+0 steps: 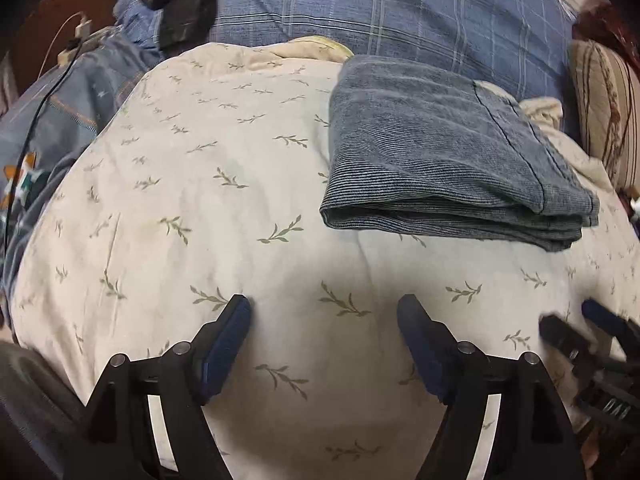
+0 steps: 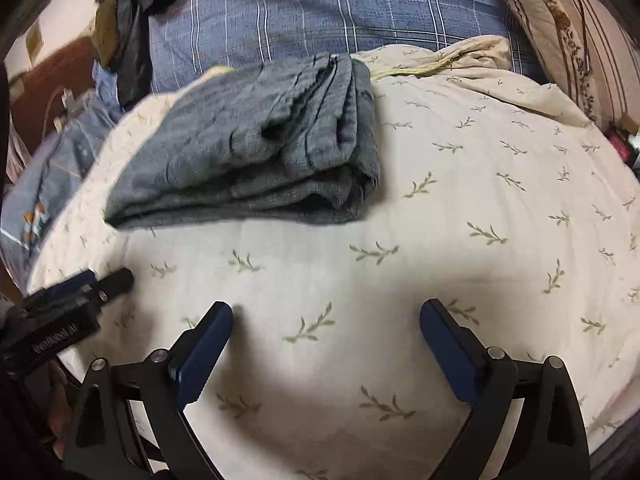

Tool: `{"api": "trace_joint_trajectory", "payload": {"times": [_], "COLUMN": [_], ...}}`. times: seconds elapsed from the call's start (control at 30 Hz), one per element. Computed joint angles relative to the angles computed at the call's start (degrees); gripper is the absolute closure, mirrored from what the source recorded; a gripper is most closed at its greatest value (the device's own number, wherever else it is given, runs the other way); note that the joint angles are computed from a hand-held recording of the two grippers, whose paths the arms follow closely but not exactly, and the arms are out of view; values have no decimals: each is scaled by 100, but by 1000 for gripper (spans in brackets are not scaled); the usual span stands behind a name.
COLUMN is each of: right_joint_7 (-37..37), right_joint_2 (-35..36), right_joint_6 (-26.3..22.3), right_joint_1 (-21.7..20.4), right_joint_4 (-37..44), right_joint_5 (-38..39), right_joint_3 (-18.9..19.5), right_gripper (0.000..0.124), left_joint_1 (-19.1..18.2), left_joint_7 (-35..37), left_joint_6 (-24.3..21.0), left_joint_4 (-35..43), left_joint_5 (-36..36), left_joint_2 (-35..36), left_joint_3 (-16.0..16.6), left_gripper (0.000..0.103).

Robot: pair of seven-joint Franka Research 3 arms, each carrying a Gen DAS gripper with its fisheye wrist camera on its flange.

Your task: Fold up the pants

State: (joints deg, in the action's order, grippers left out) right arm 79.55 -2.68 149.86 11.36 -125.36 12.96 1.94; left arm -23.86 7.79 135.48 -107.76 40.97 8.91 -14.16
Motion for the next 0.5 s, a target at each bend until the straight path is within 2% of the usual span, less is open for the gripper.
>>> {"api": "trace_joint_trajectory", "payload": {"times": [0.13,0.23,0.37,0.43,0.5], "right_joint_7": [650,857,786,747,647], "right_joint_2": [-122,-143,-139,-198,-263], "right_joint_6": [1,-21,-335,-300,-138], "right_joint_1": [-6,5,17,5,-6], "right_joint_4": [-161,-194,-36,-14,-14], "right_joint_5": [-947,-1207,-1034,-843,-705], "right_joint_3": [108,132,82,43,24], "right_gripper": [26,24,24,26,27], "left_joint_1": [-38,-90,-53,-61,-225], "left_joint_7": [2,224,681,803,338], "left_joint_6": [-27,-161,-233,-389,-716], "left_joint_4": [-14,53,183,270,315], "left_joint_5": [97,-2,-277,-338,275], "left_joint_2": [44,111,150,148,72], "left_joint_3": [-18,-60,-54,-39,28], "left_gripper": [17,7,5,8,10]}}
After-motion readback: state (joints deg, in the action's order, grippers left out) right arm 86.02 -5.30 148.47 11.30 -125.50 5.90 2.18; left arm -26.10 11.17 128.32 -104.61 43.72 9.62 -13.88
